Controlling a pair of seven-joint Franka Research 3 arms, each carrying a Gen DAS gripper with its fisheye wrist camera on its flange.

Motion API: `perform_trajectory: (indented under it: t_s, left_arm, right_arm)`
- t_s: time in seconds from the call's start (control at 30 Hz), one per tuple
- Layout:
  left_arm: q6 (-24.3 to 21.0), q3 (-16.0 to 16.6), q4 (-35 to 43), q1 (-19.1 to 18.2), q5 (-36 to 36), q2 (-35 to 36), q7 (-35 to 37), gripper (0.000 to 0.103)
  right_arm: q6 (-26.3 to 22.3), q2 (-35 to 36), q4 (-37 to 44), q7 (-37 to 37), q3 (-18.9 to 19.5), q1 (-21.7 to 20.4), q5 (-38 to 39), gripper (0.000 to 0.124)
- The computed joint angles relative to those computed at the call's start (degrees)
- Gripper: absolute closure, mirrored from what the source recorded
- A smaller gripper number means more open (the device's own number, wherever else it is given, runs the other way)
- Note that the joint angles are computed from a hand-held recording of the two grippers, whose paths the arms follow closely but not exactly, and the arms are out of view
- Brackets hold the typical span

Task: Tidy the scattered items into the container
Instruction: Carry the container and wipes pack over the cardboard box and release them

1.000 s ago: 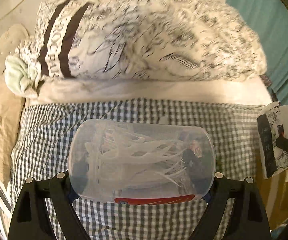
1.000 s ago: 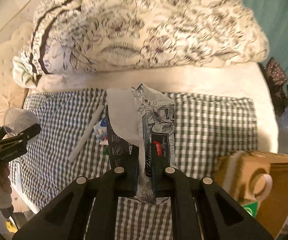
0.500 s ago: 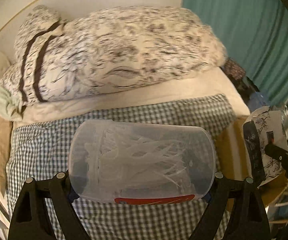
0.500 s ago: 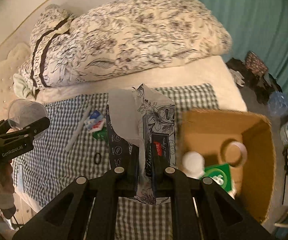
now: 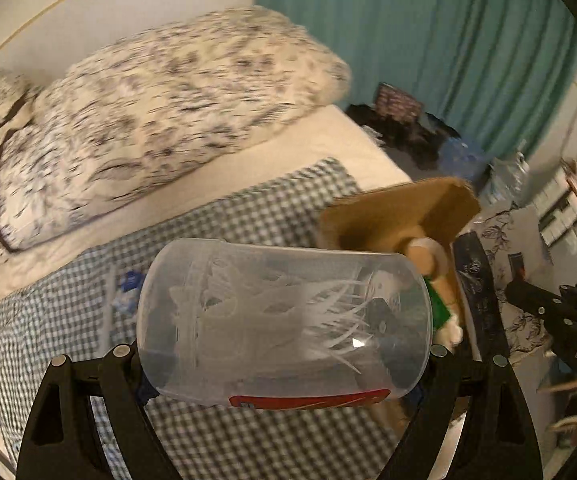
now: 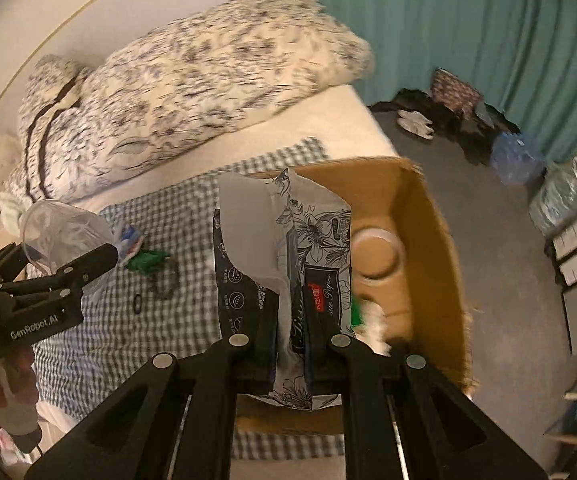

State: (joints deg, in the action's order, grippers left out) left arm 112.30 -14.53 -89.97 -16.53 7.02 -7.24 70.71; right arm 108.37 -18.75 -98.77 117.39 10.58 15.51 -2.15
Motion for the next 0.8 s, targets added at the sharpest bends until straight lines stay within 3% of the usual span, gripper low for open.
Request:
perform_trajectory:
  t_s: [0.3, 0.7, 0.77, 0.8]
  left_arm:
    - [-2.36, -3.05, 7.85, -4.45, 2.0, 8.84, 1.15, 0.013]
    - [-5.66, -2.97, 13.84, -7.93, 3.02, 16.61, 2.07, 0.012]
    - [-6.84, -2.83, 15.24, -8.37, 3.71, 17.73, 2.12, 0.008]
    - [-8.55, -2.84, 16.89, -8.55, 3.38, 18.88, 2.37, 0.007]
  right_arm:
    - [0.21, -6.25, -8.35, -0.66, -3.04, -3.33, 2.89, 0.115]
    - [1.83, -7.44, -13.37, -2.2, -4.41, -6.65, 5.37, 0.114]
    - [2.54, -7.3, -13.6, -1.79, -4.66, -6.94, 6.16, 0.108]
    - [2.79, -7.3, -13.68, -1.06, -4.62, -7.26, 6.24, 0.091]
